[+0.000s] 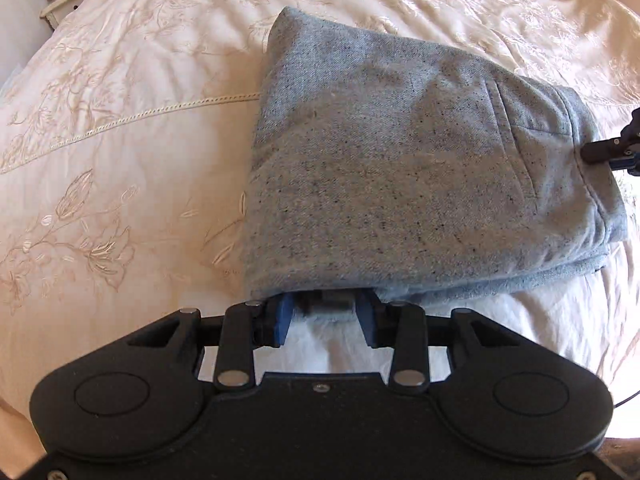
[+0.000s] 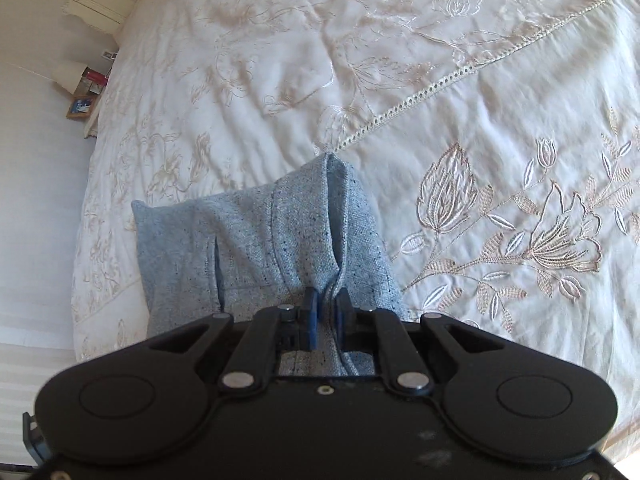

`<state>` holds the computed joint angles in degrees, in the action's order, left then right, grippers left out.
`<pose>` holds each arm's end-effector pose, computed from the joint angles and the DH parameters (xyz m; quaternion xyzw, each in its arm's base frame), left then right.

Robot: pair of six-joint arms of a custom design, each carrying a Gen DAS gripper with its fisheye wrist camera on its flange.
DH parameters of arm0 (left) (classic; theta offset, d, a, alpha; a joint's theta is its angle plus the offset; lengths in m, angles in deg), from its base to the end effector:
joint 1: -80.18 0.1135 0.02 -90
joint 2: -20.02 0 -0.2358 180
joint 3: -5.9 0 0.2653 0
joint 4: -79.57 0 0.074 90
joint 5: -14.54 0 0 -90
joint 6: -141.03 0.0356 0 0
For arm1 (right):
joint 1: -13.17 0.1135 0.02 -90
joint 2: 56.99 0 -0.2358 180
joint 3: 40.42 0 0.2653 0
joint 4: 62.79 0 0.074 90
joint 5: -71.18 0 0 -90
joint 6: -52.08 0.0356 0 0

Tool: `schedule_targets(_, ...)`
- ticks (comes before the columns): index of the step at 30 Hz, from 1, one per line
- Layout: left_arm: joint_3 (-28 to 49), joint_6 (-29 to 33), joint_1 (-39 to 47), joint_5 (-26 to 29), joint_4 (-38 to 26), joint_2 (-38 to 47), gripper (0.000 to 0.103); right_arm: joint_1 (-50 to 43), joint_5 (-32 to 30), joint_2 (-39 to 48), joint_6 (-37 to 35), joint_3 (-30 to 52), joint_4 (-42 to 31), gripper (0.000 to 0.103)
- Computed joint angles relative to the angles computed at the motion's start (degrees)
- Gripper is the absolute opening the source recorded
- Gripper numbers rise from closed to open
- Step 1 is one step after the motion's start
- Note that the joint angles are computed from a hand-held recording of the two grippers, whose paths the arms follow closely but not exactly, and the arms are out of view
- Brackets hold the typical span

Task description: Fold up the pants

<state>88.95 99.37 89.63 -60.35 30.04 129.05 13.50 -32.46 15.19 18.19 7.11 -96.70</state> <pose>0.3591 0.0504 0.1153 0.3430 0.9218 -0.0538 0.1725 0.2456 0.0098 0.1347 0.4187 0.8598 0.2279 0.1830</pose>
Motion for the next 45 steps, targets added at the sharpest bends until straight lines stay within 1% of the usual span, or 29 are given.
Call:
schedule_targets(3,-0.41,5.73,2.16,-1.61,-2.46,-2.04,0.044,1.91,2.89,0.13,-1.70,0.15,0.28,0.010)
schedule_targets(5,1.04,8.62,3.97,-0.08,-5.67,-3.57,0.044,2.48,3.84,1.46,-2.98,0.04,1.53,0.010)
schedule_targets(7,4.46,8.64,4.06,2.81,-9.32,-4.18,0.044,2.99,4.81,2.18,-4.71,0.58,1.38,0.010)
schedule_targets(9,6.87,6.91,3.01,5.82,-10.51,-4.44,0.045,3.93,6.00,3.50,-5.00,1.33,1.84,0.010)
schedule_targets(11,7.66,3.40,0.32,6.93,-8.78,-4.77,0.052,4.77,7.10,3.35,-5.06,1.37,1.62,0.010)
schedule_targets(12,7.07,1.09,-1.41,7.03,-6.09,-4.62,0.057,5.06,7.58,3.07,-5.09,1.16,1.48,0.010)
schedule_targets(13,6.82,-0.78,-3.02,6.80,-3.73,-3.96,0.057,5.31,7.97,2.92,-5.07,1.07,1.33,0.010)
schedule_targets(15,7.10,-3.57,-6.46,3.86,-0.39,-1.10,0.058,5.91,8.95,2.12,-5.51,1.13,0.02,0.011)
schedule_targets(16,7.97,-4.18,-7.83,1.33,0.31,1.34,0.057,6.15,9.38,2.55,-5.81,1.29,0.02,0.011)
schedule_targets(19,7.28,-2.42,-8.98,-5.42,0.40,5.72,0.057,6.34,9.91,3.82,-5.55,1.75,-0.02,0.011)
schedule_targets(20,5.73,-1.41,-8.52,-5.76,1.58,5.60,0.057,6.23,9.79,4.21,-5.14,1.74,0.21,0.011)
schedule_targets(21,2.95,-0.08,-7.35,-4.61,3.76,3.99,0.057,6.18,9.57,4.93,-4.58,1.87,0.59,0.011)
schedule_targets(22,1.12,1.34,-6.67,-3.98,4.67,2.35,0.057,6.27,9.65,5.27,-4.34,1.95,0.66,0.012)
schedule_targets(24,1.47,5.01,-6.55,-4.17,2.26,0.73,0.057,6.59,10.13,6.12,-3.97,2.53,0.50,0.013)
schedule_targets(25,2.62,6.62,-6.54,-3.95,0.36,0.32,0.057,6.65,10.40,6.19,-3.77,2.94,-0.04,0.016)
schedule_targets(26,5.02,7.55,-6.42,-2.52,-2.61,0.08,0.057,6.55,10.49,5.99,-4.02,3.44,-0.90,0.020)
schedule_targets(28,9.90,6.71,-6.29,1.58,-6.25,0.64,0.058,7.16,13.13,4.95,-4.12,5.07,-3.87,0.021)
schedule_targets(30,15.16,3.60,-7.84,3.02,-7.25,2.77,0.060,9.47,19.88,3.32,-5.15,6.89,-6.54,0.027)
schedule_targets(31,18.88,0.98,-9.24,2.81,-7.49,5.24,0.061,10.25,22.23,3.11,-6.03,7.49,-6.83,0.034)
schedule_targets(32,22.38,-1.65,-10.73,2.31,-7.37,8.31,0.061,10.88,24.56,3.74,-7.48,8.63,-6.87,0.037)
schedule_targets(33,25.98,-3.93,-11.92,1.57,-7.50,11.42,0.061,10.72,25.01,4.92,-8.69,9.56,-6.68,0.037)
schedule_targets(36,37.91,-10.01,-15.19,-2.35,-8.35,22.09,0.061,8.09,22.79,12.15,-12.04,13.43,-5.39,0.036)
schedule_targets(39,49.08,-12.10,-17.13,-7.51,-10.77,31.87,0.061,6.21,22.62,19.02,-13.31,16.04,-3.04,0.036)
schedule_targets(40,52.38,-12.11,-17.51,-8.90,-11.91,34.67,0.065,5.79,22.71,20.62,-13.72,16.89,-2.76,0.036)
schedule_targets(42,59.48,-12.11,-17.76,-10.43,-15.63,40.19,0.068,5.24,24.50,24.57,-15.23,19.43,-2.97,0.036)
schedule_targets(43,60.97,-12.33,-17.57,-10.27,-16.64,41.35,0.068,5.10,25.23,26.01,-16.28,20.49,-3.40,0.036)
schedule_targets(45,58.97,-12.49,-16.84,-9.15,-15.89,39.70,0.068,4.38,24.56,26.31,-17.33,20.77,-3.23,0.036)
